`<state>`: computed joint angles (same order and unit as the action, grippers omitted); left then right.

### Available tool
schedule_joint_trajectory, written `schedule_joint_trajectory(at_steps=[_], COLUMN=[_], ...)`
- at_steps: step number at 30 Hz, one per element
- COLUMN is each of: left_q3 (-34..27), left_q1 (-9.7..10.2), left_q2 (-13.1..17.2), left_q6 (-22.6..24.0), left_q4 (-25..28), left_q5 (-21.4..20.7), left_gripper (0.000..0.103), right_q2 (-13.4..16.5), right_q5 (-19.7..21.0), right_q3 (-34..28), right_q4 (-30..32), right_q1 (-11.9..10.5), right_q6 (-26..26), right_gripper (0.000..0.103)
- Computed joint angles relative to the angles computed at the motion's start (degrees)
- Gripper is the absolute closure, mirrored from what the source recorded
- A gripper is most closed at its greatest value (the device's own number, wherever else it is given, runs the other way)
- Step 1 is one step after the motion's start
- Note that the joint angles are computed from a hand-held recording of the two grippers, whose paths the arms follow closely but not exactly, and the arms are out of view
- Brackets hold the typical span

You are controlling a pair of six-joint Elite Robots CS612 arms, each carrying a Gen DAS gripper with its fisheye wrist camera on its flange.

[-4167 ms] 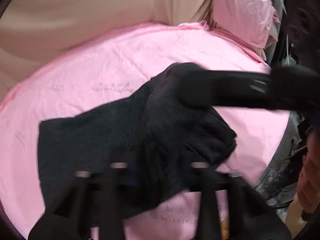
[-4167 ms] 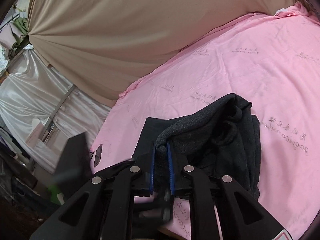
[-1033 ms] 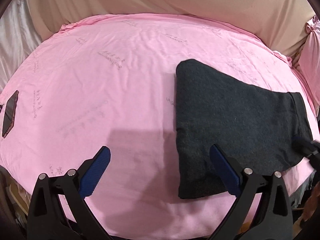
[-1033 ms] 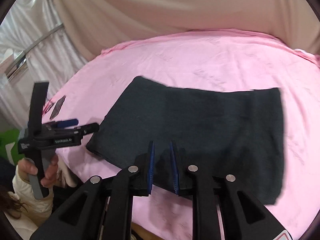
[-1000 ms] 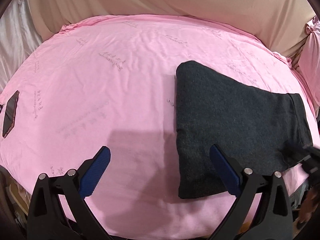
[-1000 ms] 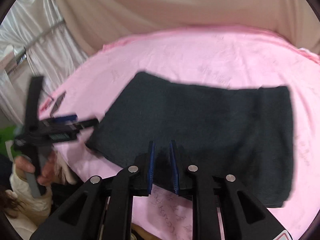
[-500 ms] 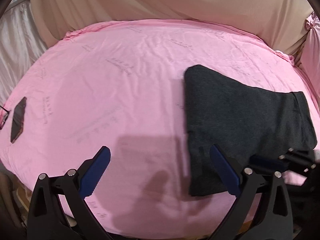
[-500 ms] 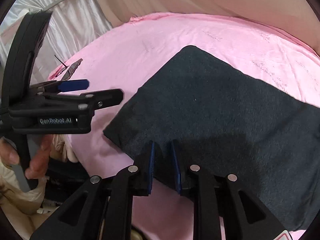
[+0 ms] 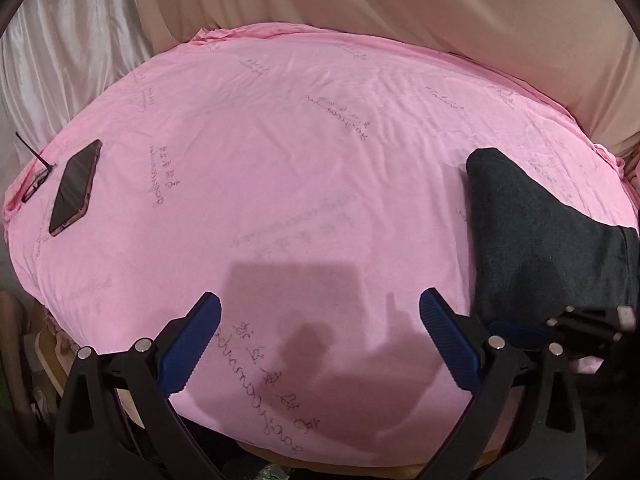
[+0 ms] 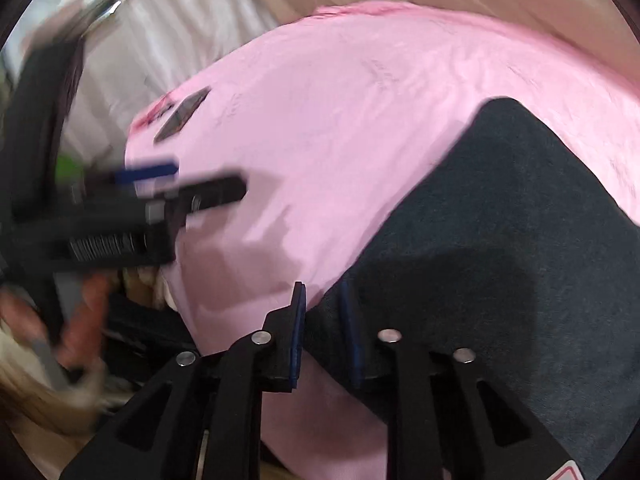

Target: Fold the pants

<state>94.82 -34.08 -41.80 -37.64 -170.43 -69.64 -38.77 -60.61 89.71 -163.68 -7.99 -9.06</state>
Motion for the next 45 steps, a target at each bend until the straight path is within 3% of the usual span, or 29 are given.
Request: schedule_joint_trajectory(at_steps=[3,6,8,9,12,16,18,22,25,27,29,35,39,40,42,45], left_q3=[-0.16,-0.64,-1.11,-1.26,-1.75,-2.81,-3.41,-5.07,-6.74,-7.52,-8.65,-11.15,-11.0,-10.76,-10.82,-12.51], left_q1=[-0.01,-0.28,-0.47,-0.63,-1.04,-1.54,-1.75,-2.02,-2.53,-2.88,-3.25,-3.5,-2.02,-1.69,-1.58,-1.26], left_q2=[0.23,0.55,0.75,0.83,1.02,1.48,1.74,2.55,3.3,3.66,4.17,5.5,5.89,5.94,6.01,7.02], left_q6=[0.52,1.71,2.44,2.88,3.98,5.47,6.15,7.21,8.22,8.86,9.41,8.38,5.77,5.1,4.89,4.82], left_q4=[-0.75,-1.01,-0.9,-1.1,-1.13,-0.39,-0.1,0.87,2.36,3.06,4.44,6.62,2.3,0.29,-0.66,2.63], left_q5=[-0.92,-1.72,-2.23,-2.47,-2.98,-3.82,-4.35,-6.03,-7.12,-7.38,-7.82,-10.23,-19.11,-21.34,-21.99,-22.24], left_gripper=[0.006,0.006,0.006,0.006,0.006,0.006,0.006,0.006,0.006,0.006,0.006,0.005,0.005,0.005,0.005,0.006], right_q2=[0.15,2.41,5.64,7.17,7.53,2.89,0.43,-4.37,-6.85,-7.94,-8.5,-8.22,-7.48,-7.32,-7.14,-6.68], right_q5=[-2.41,-5.04,-11.55,-13.42,-12.16,-10.3,-10.33,-19.09,-28.0,-30.44,-30.67,-23.57,-19.0,-18.95,-19.95,-19.74], right_q3=[-1.82,-6.86,-12.79,-15.16,-16.48,-6.73,-1.6,8.21,13.64,16.81,19.05,22.06,22.27,21.99,21.75,21.33], right_q4=[-2.5,0.16,6.44,8.19,8.19,-7.83,-13.62,-21.92,-25.48,-27.29,-27.63,-28.01,-28.61,-28.21,-27.53,-25.91], right_q1=[-0.26,-0.39,-0.04,0.25,0.0,-1.91,-3.23,-5.46,-6.42,-7.62,-8.74,-11.47,-12.1,-11.96,-11.65,-11.75], right_q6=[2.18,3.81,4.66,5.08,8.07,13.97,16.24,18.2,21.14,22.64,24.86,28.64,29.53,29.09,27.72,28.02], right_gripper=[0.089,0.089,0.089,0.095,0.097,0.088,0.077,0.073,0.059,0.049,0.048,0.045,0.041,0.041,0.04,0.039])
